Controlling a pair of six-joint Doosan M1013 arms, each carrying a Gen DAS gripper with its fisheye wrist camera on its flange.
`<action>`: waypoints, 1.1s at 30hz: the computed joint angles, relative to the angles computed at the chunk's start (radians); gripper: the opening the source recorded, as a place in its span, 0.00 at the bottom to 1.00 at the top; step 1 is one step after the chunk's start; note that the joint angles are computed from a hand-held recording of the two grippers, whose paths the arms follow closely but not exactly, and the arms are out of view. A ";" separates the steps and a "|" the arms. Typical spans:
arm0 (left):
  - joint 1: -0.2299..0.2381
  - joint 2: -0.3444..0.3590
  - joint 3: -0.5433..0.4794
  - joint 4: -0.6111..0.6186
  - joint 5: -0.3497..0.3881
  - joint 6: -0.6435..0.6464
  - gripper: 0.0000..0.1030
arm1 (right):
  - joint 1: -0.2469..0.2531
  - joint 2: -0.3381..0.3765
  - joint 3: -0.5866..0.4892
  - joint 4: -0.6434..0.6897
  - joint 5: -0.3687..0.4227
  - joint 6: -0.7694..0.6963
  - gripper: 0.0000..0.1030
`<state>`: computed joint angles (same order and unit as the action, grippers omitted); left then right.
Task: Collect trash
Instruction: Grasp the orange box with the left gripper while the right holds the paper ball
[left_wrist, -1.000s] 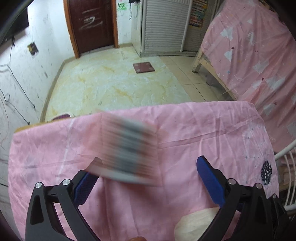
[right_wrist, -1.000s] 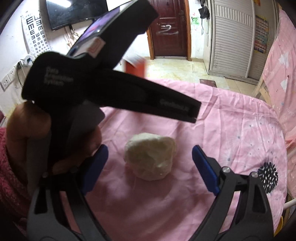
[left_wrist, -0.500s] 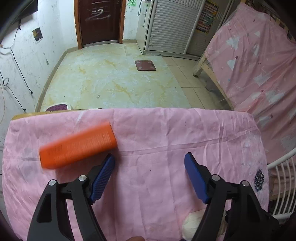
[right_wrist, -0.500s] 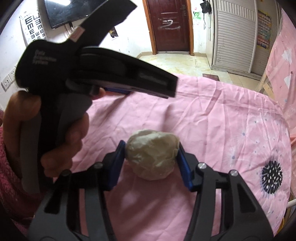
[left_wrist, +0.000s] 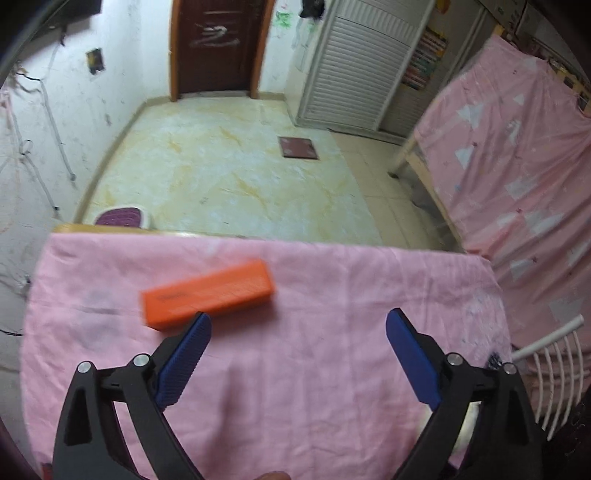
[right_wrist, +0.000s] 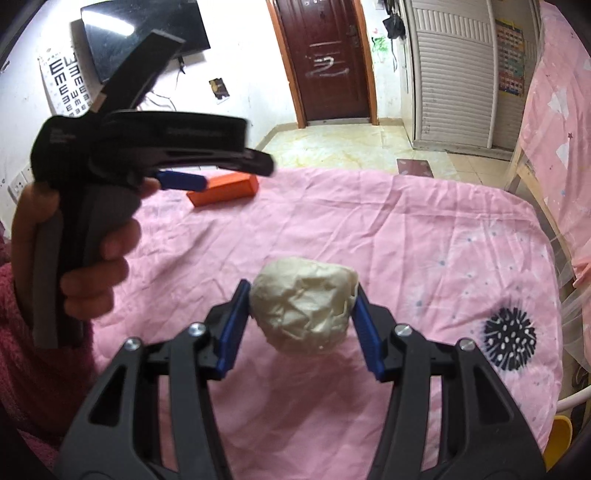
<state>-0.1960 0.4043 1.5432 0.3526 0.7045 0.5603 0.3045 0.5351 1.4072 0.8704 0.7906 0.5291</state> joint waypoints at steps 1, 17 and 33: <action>0.003 0.000 -0.004 0.017 0.023 -0.016 0.86 | -0.003 -0.002 0.002 0.008 -0.003 -0.005 0.50; 0.032 0.092 -0.127 0.086 0.252 -0.050 0.88 | -0.067 -0.029 0.042 0.084 -0.058 -0.042 0.50; 0.019 0.105 -0.133 0.105 0.316 -0.117 0.82 | -0.115 -0.036 0.065 0.146 -0.082 -0.073 0.51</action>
<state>-0.1773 0.5093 1.4098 0.4579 1.0206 0.4428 0.1890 0.4990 1.4718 1.0168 0.7087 0.4565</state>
